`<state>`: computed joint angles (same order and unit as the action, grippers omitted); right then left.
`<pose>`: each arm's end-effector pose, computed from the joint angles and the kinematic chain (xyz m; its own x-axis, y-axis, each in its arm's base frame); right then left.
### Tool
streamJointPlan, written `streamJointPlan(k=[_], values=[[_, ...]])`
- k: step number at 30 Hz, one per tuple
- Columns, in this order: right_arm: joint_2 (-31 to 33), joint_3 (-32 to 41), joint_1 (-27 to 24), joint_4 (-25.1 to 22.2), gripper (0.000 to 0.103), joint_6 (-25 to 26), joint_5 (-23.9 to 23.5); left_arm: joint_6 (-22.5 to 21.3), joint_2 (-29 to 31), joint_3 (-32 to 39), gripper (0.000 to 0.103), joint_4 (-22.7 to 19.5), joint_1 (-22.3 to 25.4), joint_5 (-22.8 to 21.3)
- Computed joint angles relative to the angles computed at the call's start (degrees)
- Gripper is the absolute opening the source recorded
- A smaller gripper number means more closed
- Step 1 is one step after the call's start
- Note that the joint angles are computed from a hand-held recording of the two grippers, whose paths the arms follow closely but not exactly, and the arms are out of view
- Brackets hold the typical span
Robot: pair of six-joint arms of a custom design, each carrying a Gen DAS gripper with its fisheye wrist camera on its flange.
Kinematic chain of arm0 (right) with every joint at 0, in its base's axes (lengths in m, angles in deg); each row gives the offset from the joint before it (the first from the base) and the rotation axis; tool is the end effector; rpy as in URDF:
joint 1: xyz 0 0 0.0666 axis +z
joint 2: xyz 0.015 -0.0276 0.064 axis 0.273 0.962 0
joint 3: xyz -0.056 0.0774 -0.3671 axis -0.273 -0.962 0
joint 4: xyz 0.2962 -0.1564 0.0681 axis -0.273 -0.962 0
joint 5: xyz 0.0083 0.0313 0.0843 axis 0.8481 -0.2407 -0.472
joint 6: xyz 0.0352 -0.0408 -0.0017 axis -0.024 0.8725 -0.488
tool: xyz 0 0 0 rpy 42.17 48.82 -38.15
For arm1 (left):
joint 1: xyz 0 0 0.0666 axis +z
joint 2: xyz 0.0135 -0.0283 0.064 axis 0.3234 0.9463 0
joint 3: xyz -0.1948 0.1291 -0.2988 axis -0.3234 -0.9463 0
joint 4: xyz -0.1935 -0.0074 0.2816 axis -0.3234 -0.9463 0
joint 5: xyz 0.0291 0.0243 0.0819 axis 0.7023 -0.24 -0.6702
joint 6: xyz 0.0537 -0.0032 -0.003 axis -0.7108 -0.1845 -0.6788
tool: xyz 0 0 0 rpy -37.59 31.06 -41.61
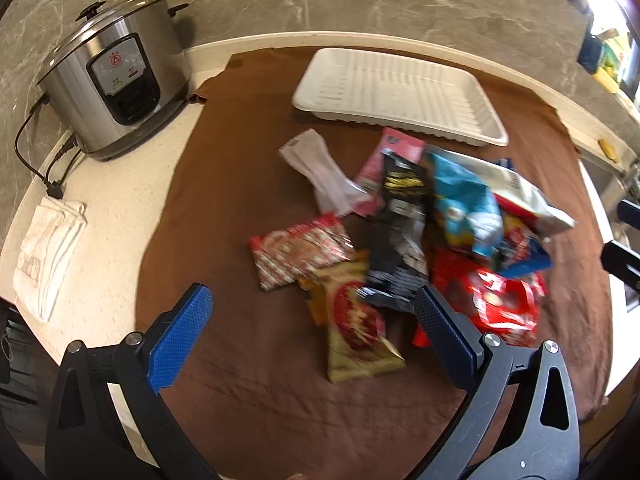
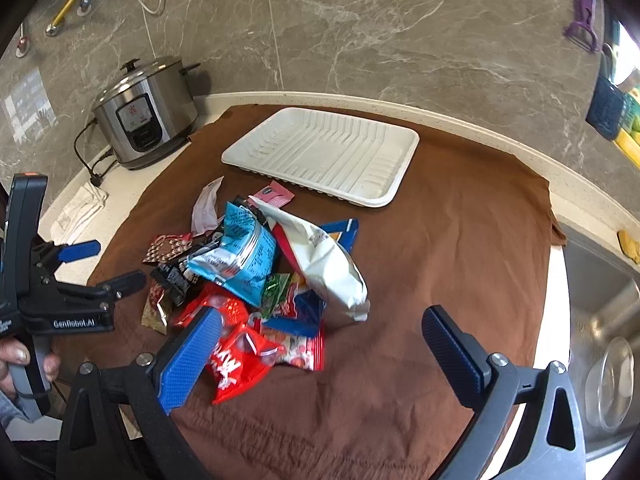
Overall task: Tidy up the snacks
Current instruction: 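Reach the left gripper to the red-white candy while the right gripper grasps the white-red bag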
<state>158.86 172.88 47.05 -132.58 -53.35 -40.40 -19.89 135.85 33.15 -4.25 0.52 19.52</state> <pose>0.2792 0.1571 0.5548 -0.8045 0.0143 -0.5938 -0.0108 0.9992 0.0388 0.3297 -0.1070 0.5229 -0.8201 0.2474 -0.5160 0.2578 0.9648 0.0528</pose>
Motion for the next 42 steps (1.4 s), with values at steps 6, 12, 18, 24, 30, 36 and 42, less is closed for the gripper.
streamJointPlan(k=[6, 12, 18, 24, 30, 36, 42], values=[[3.9, 2.4, -1.9, 0.2, 0.102, 3.7, -0.7, -7.2, 4.7, 2.0, 0.102, 2.0, 5.1, 2.6], [7.6, 5.0, -3.6, -0.6, 0.102, 8.7, -1.7, -18.2, 9.2, 4.0, 0.102, 2.2, 7.9, 4.3], [10.4, 6.9, -4.2, -1.8, 0.102, 11.7, -2.8, -28.2, 12.6, 4.6, 0.102, 2.1, 8.7, 5.7], [12.9, 8.8, -4.1, -3.3, 0.102, 14.6, -2.6, -38.5, 14.1, 4.3, 0.103, 4.4, 7.6, 5.6], [14.9, 10.3, -4.3, -4.3, 0.102, 16.7, -2.3, -44.4, 17.2, 7.5, 0.103, 3.1, 7.2, 6.3], [16.6, 11.1, -5.8, -4.6, 0.084, 18.0, -5.4, -47.6, 19.1, 9.6, 0.103, 1.9, 7.5, 8.6], [19.1, 12.1, -7.3, -6.4, 0.049, 20.2, -9.3, -50.9, 19.9, 10.6, 0.087, 1.1, 7.6, 11.5]])
